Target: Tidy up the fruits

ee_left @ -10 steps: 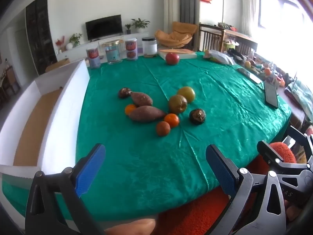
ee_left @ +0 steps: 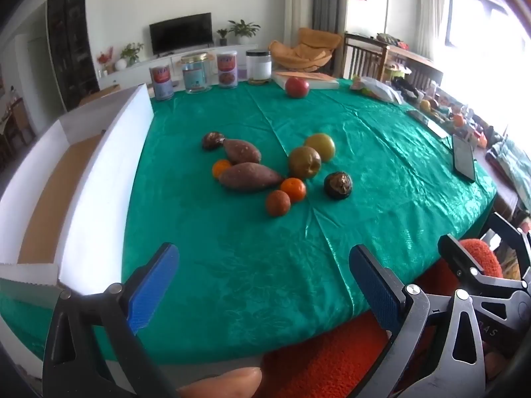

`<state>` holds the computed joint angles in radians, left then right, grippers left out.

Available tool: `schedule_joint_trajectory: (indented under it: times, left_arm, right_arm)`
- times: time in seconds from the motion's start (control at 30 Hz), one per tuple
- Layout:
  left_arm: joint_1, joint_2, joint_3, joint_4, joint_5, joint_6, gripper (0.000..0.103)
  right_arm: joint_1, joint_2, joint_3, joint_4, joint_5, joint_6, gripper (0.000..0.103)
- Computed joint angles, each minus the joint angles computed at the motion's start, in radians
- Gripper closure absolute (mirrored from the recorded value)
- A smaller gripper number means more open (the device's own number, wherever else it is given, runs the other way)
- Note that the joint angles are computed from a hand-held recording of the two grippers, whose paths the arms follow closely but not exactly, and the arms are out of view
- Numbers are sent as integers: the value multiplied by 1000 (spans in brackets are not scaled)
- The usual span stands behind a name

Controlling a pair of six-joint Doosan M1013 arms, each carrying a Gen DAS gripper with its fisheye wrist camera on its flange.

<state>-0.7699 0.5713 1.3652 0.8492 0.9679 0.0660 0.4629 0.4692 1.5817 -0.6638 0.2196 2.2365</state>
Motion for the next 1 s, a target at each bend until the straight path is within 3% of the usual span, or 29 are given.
schedule_joint_trajectory:
  times: [0.07,0.13,0.53,1.0]
  left_arm:
    - [-1,1,-3,2,4,2,0]
    - [1,0,-1,2,-4,0,0]
    - [-3,2,1,2,-23,6,0]
    - [-4,10,-9,-8,-12,19,0]
  right_arm:
    - [5,-1,1,-5,1,9,0]
    - [-7,0,1,70,-12,-74,0]
    - [-4,-2,3,-1,-18,-12,0]
    - [-9,0,3,28,-22,-32,0]
